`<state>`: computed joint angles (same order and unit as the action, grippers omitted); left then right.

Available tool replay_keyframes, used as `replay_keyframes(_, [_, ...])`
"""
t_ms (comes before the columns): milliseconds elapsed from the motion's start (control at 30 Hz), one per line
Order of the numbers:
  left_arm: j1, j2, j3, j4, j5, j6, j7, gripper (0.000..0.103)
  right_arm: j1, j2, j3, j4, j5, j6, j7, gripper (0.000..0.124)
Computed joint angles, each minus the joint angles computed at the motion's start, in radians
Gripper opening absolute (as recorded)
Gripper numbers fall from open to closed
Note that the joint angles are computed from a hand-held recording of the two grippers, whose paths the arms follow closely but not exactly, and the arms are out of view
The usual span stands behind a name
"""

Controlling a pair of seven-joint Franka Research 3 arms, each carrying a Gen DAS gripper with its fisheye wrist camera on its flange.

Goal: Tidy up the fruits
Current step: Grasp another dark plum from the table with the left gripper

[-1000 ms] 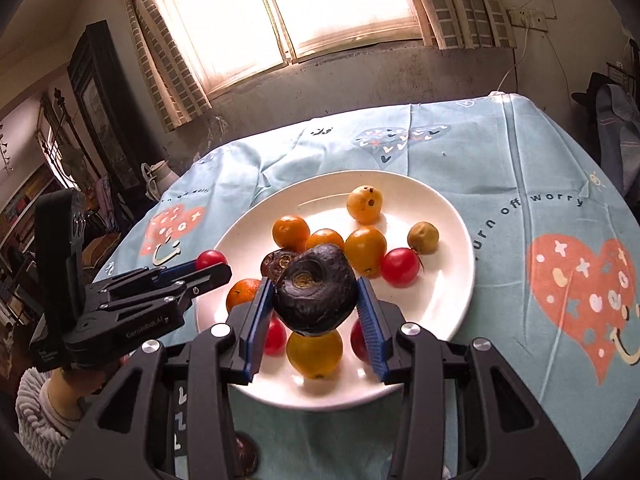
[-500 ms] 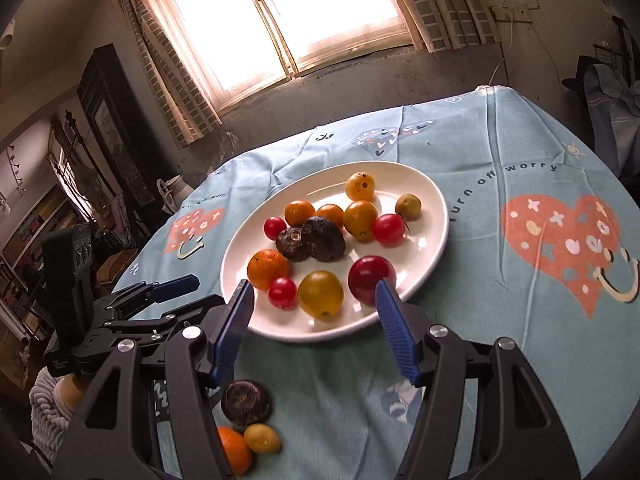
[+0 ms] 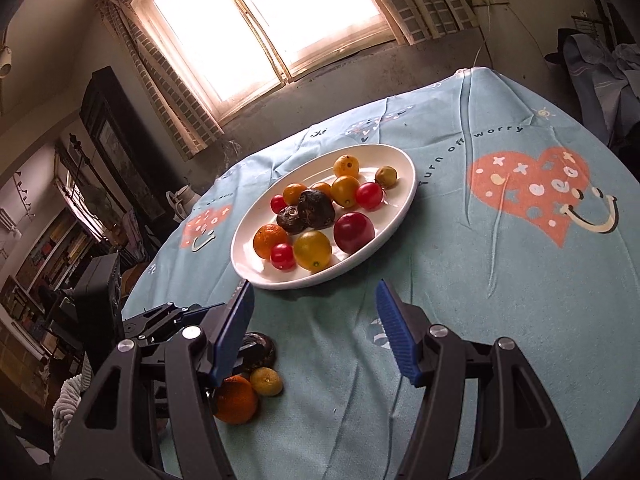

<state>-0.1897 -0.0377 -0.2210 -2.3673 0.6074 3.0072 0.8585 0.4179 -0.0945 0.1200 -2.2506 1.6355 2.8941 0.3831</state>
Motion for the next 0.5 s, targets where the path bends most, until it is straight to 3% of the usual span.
replay_keyframes(133, [-0.004,0.000,0.001,0.010,-0.002,-0.044,0.017,0.084,0.000,-0.002,0.000,-0.002,-0.003,-0.002,0.001,0.063])
replay_keyframes(233, [0.019,-0.043,0.007,-0.018,0.054,-0.059,-0.015,0.095,0.000,-0.002,0.000,-0.001,0.000,0.007,0.004,0.063])
replay_keyframes(300, [0.070,-0.087,-0.012,-0.038,0.172,-0.071,-0.157,0.096,-0.001,-0.004,-0.001,-0.002,0.016,0.005,-0.006,0.063])
replay_keyframes(367, [0.133,-0.135,-0.059,-0.041,0.372,-0.162,-0.376,0.094,-0.001,-0.007,-0.001,-0.003,0.028,0.005,-0.017,0.063])
replay_keyframes(400, [0.129,-0.152,-0.036,-0.060,0.370,-0.133,-0.394,0.093,-0.002,-0.009,-0.001,-0.005,0.033,0.000,-0.024,0.063])
replay_keyframes(467, [0.128,-0.175,0.009,-0.113,0.314,0.014,-0.378,0.093,-0.002,-0.015,-0.001,-0.010,0.036,-0.014,-0.035,0.063])
replay_keyframes(500, [0.135,-0.177,0.005,-0.122,0.305,0.054,-0.368,0.093,-0.002,-0.015,0.000,-0.010,0.034,-0.015,-0.040,0.063])
